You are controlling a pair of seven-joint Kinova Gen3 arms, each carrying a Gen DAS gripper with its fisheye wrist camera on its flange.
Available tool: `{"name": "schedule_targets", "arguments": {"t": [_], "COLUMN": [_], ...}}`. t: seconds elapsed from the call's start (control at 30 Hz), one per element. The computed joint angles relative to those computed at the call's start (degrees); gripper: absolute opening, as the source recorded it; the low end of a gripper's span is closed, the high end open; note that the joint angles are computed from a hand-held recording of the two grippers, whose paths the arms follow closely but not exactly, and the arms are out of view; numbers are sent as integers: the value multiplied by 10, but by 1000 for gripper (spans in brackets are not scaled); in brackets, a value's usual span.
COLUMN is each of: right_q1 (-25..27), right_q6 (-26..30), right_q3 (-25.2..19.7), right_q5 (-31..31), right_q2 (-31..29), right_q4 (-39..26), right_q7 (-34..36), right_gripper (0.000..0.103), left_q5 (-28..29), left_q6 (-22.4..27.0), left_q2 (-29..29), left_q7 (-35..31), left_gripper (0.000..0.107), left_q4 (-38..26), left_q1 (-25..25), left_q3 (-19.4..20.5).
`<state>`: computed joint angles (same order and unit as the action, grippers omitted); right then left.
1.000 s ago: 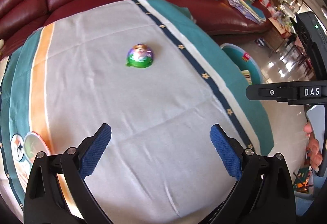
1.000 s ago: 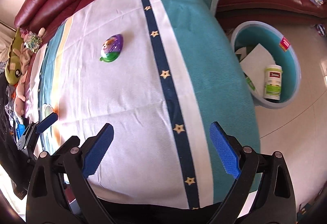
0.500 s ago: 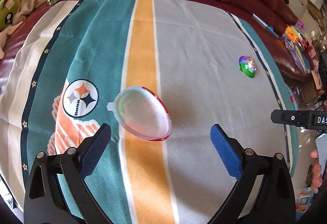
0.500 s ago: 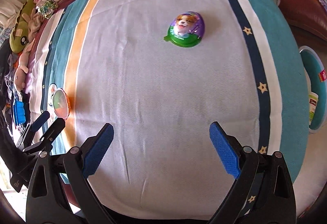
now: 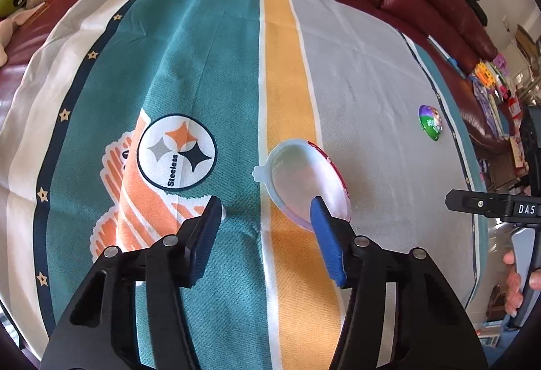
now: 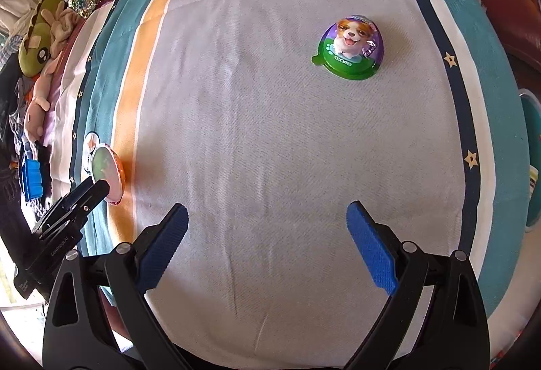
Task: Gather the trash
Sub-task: 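Move both open tools back to the table toward the cup and toy egg, then grasp the clear plastic cup with the left tool while the right tool grasps the purple toy egg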
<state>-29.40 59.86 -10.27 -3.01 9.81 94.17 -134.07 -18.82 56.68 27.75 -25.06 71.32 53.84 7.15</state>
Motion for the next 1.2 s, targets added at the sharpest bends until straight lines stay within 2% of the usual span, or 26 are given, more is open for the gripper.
{"name": "schedule_targets", "arguments": {"t": [0.03,0.13,0.17,0.2,0.3,0.37,0.6,0.67,0.8,0.87,1.0,1.07,1.2], "right_q1": [0,7,12,17,30,37,48,49,38,35,4,0,8], "right_q6": [0,-4,-5,-8,-16,-21,-30,-29,-19,-12,5,-3,-18], "right_q3": [2,8,11,14,21,24,32,34,42,45,55,54,48], "right_q5": [4,15,18,21,40,55,91,94,113,118,162,174,158], "right_q2": [-1,-10,-14,-18,-28,-30,9,26,60,74,90,85,68], "right_q4": [1,13,17,22,35,39,4,-13,-44,-57,-72,-65,-49], "right_q7": [-3,-9,-10,-13,-27,-34,-26,-17,-8,0,-6,-7,7], "right_gripper": [91,91,91,91,91,91,90,84,78,67,57,44,44], "left_q5": [2,-1,-6,-6,-21,-27,8,20,45,52,64,68,73], "left_q6": [-2,7,15,18,24,30,63,76,97,106,123,129,147], "left_q2": [4,22,30,37,55,68,145,169,199,207,221,225,236], "left_q7": [-4,-18,-26,-34,-42,-53,-141,-162,-190,-198,-208,-212,-217], "left_gripper": [55,43,30,12,6,5,4,4,5,5,5,5,5], "left_q4": [-2,-26,-40,-50,-80,-106,-246,-288,-346,-364,-392,-400,-427], "left_q1": [-2,4,10,11,30,37,22,20,15,14,14,13,16], "left_q3": [2,2,1,1,-12,-17,-21,-27,-38,-44,-52,-54,-59]}}
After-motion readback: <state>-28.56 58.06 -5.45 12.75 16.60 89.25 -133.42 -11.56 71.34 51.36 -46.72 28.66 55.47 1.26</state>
